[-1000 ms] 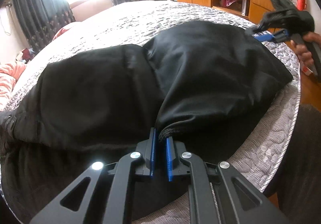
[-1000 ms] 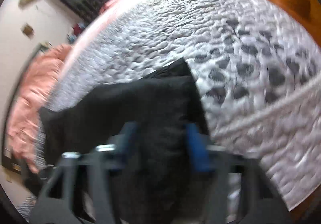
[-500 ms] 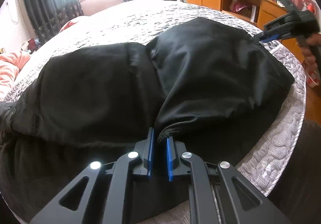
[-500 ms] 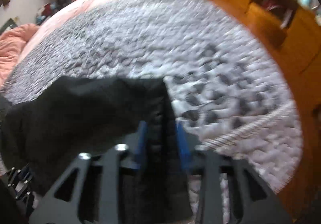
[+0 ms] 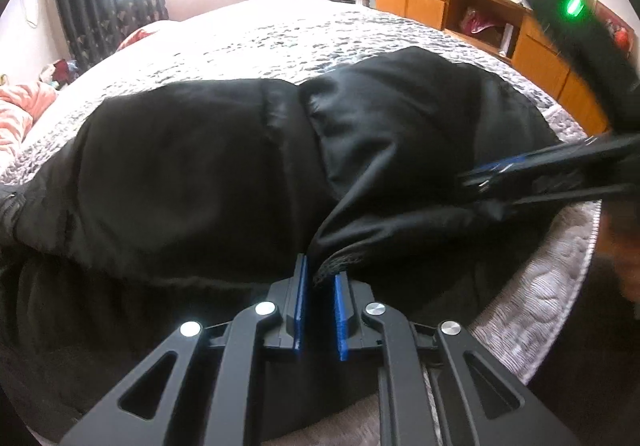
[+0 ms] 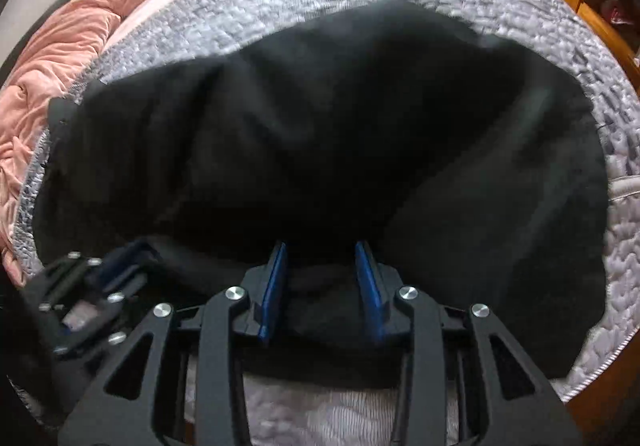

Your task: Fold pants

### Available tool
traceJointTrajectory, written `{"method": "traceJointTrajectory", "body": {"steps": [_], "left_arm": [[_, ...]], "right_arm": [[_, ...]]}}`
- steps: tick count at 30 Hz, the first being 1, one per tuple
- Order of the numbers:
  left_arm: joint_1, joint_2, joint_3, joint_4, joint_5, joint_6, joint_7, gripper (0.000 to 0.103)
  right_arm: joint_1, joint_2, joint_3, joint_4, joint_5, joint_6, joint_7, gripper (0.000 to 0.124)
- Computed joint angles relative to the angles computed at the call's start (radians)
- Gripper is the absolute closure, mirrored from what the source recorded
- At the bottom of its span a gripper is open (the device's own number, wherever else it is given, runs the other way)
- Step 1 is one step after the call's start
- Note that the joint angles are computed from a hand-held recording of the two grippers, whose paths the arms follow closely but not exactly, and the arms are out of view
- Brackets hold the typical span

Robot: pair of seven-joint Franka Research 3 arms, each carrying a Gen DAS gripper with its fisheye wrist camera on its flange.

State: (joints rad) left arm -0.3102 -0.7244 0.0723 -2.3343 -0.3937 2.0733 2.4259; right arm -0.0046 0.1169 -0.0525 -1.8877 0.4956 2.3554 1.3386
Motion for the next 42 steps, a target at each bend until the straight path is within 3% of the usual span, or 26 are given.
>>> {"method": "traceJointTrajectory", "body": {"steps": [2, 3, 4, 6, 8, 11, 15, 18, 20, 21, 25, 27, 34, 38, 42], "left_arm": [[-0.004, 0.016, 0.023, 0.049, 0.004, -0.071, 0.018, 0.085], [0.001, 0.044, 0.044, 0.103, -0.001, -0.145, 0.005, 0.080], [0.018, 0.068, 0.057, 0.143, -0.014, -0.191, -0.020, 0.067], [0.066, 0.129, 0.090, 0.223, -0.064, -0.253, -0.095, 0.056], [0.120, 0.211, 0.098, 0.305, -0.068, -0.293, -0.165, 0.056], [0.193, 0.338, 0.081, 0.404, -0.050, -0.292, -0.251, 0.057], [0.249, 0.523, 0.086, 0.574, -0.146, -0.376, -0.340, 0.056], [0.287, 0.596, 0.062, 0.647, -0.185, -0.401, -0.395, 0.056], [0.312, 0.626, 0.047, 0.679, -0.229, -0.435, -0.420, 0.061], [0.324, 0.634, 0.039, 0.684, -0.251, -0.447, -0.427, 0.073], [0.374, 0.604, -0.005, 0.644, -0.281, -0.398, -0.419, 0.088], [0.396, 0.554, -0.018, 0.589, -0.301, -0.354, -0.419, 0.090], [0.361, 0.157, 0.004, 0.213, -0.302, -0.034, -0.219, 0.091], [0.351, 0.010, 0.034, 0.076, -0.231, -0.023, -0.226, 0.091], [0.340, -0.015, 0.050, 0.017, -0.135, -0.045, -0.271, 0.089]], "right_arm": [[-0.003, 0.015, -0.002, 0.016, 0.001, -0.014, 0.009, 0.089], [-0.002, 0.020, -0.004, 0.027, -0.015, -0.022, 0.017, 0.088], [0.001, 0.022, -0.005, 0.033, -0.044, -0.030, 0.030, 0.088], [0.001, 0.023, -0.004, 0.035, -0.050, -0.032, 0.034, 0.088], [0.000, 0.024, -0.003, 0.035, -0.049, -0.031, 0.032, 0.088], [-0.002, 0.022, -0.002, 0.032, -0.043, -0.033, 0.035, 0.088], [-0.005, 0.023, -0.002, 0.035, -0.034, -0.036, 0.027, 0.088], [-0.008, 0.033, -0.002, 0.052, -0.031, -0.049, 0.025, 0.088], [-0.009, 0.031, -0.003, 0.051, -0.032, -0.054, 0.020, 0.088], [-0.012, 0.036, -0.004, 0.055, -0.028, -0.057, 0.013, 0.088], [-0.013, 0.045, -0.001, 0.070, -0.021, -0.070, 0.021, 0.088], [-0.016, 0.052, -0.001, 0.082, -0.009, -0.084, 0.024, 0.088], [-0.043, 0.060, -0.010, 0.106, 0.022, -0.156, 0.025, 0.088], [-0.034, 0.048, -0.014, 0.094, -0.027, -0.153, 0.048, 0.088], [-0.023, 0.028, -0.016, 0.070, -0.083, -0.139, 0.066, 0.086]]}}
